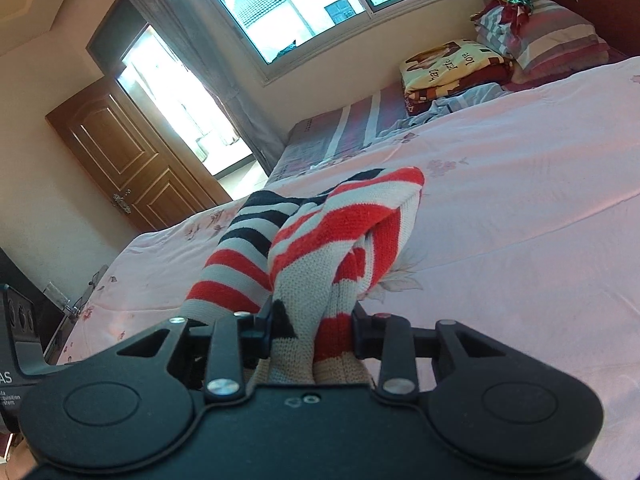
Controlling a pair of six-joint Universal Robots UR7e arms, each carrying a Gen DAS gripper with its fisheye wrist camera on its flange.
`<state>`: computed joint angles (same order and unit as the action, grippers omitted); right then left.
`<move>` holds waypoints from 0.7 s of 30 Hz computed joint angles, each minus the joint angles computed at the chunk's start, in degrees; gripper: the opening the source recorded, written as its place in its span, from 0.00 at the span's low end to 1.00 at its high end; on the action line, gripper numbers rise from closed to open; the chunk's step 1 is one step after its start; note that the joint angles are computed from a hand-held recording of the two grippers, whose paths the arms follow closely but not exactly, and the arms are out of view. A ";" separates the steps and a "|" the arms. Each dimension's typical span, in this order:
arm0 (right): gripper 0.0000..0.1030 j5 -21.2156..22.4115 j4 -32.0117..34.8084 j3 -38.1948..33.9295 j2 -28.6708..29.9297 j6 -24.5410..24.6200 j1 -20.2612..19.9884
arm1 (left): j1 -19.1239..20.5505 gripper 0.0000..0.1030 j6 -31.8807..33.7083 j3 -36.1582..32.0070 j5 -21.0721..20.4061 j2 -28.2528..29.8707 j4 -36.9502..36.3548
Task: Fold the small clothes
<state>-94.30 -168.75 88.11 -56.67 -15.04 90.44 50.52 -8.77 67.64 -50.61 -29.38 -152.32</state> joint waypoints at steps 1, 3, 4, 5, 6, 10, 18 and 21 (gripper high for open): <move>0.32 -0.12 -0.29 -0.21 0.59 0.27 0.48 | 0.30 0.58 0.57 1.03 0.15 -1.04 -0.46; 0.32 -0.53 -1.08 -0.71 2.09 0.71 1.66 | 1.08 0.58 1.51 2.81 0.15 -2.97 -1.39; 0.32 -0.83 -1.51 -1.07 2.94 0.81 2.27 | 1.57 0.58 2.04 3.75 0.05 -4.02 -1.96; 0.32 -1.14 -2.03 -1.56 4.06 1.13 2.98 | 2.24 0.58 2.88 4.70 -0.12 -5.17 -2.61; 0.32 -1.55 -2.53 -2.10 5.16 1.51 3.70 | 2.91 0.58 3.62 5.45 -0.38 -6.20 -3.04; 0.32 -4.23 -5.78 -4.22 10.25 3.94 6.94 | 6.17 0.58 7.27 7.38 -2.28 -10.41 -3.39; 0.32 -9.28 -8.34 -14.09 23.35 8.42 13.01 | 13.72 0.58 14.79 4.25 -6.16 -15.00 0.06; 0.32 -10.07 -7.18 -19.86 28.42 9.40 14.34 | 16.24 0.57 16.94 1.18 -7.09 -14.89 1.45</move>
